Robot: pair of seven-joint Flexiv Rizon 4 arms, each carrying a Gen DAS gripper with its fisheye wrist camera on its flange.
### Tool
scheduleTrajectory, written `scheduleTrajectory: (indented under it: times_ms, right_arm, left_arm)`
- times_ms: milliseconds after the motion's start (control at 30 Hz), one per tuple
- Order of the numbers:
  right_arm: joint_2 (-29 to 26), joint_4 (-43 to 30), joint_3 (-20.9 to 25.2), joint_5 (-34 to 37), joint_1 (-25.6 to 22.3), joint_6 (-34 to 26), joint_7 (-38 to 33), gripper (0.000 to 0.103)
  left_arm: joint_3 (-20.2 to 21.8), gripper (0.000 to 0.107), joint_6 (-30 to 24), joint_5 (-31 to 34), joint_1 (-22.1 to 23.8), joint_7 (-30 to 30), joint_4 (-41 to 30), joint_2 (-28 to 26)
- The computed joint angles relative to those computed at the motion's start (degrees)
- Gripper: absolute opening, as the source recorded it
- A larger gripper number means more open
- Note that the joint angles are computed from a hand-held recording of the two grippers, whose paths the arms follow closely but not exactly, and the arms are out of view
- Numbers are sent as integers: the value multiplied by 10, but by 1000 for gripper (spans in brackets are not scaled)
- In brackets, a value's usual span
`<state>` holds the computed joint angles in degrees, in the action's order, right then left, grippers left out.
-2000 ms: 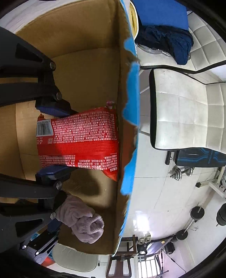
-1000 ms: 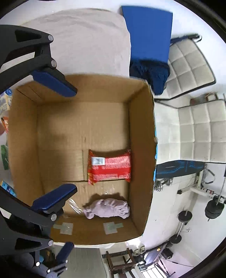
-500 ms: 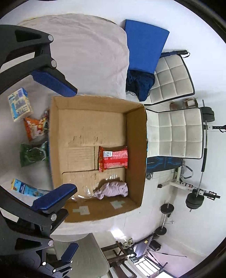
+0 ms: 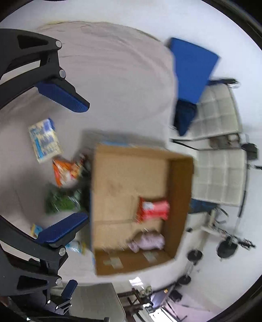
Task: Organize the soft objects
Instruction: 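Grasp the panda snack bag with left tool while right tool grasps the green Deeyeo bag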
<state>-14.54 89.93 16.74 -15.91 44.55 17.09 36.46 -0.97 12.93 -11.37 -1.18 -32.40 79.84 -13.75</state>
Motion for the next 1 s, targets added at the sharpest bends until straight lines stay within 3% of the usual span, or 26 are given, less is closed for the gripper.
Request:
scheduleTrajectory:
  times_ms: [167,333,400,533,600,700,767,867,933,967,1000]
  right_arm:
    - [-47,40,-8,26,-16,142,-6,103]
    - [-86,68,-21,45,-22,254,13,102]
    - [-97,77,-25,49,-23,291,23,96]
    - [-113,61,-22,58,-24,283,1,72]
    - [-115,51,-21,63,-23,270,-8,52]
    - [-113,16,-10,86,-23,193,-26,42]
    - [-102,19,-8,96,-17,172,-18,41]
    - [-82,53,-6,98,-9,203,7,41]
    - [-73,80,-9,85,-4,239,22,42]
    - [-67,97,-12,72,0,263,35,44]
    - [-62,115,-17,54,6,286,52,52]
  left_arm:
    - [13,102,6,68,-1,-10,4,-31]
    - [16,102,-31,112,-8,-32,-9,-66]
    - [17,102,-45,126,-14,-44,-14,-79]
    - [16,102,-68,139,-23,-65,-21,-97]
    - [15,102,-80,141,-26,-69,-23,-103]
    - [15,102,-88,151,-35,-75,-18,-108]
    - [14,102,-95,156,-39,-77,-14,-109]
    - [12,102,-89,161,-45,-73,6,-105]
    - [12,96,-83,166,-49,-71,19,-101]
    - [11,87,-76,171,-53,-70,26,-100]
    - [12,82,-64,180,-57,-67,38,-95]
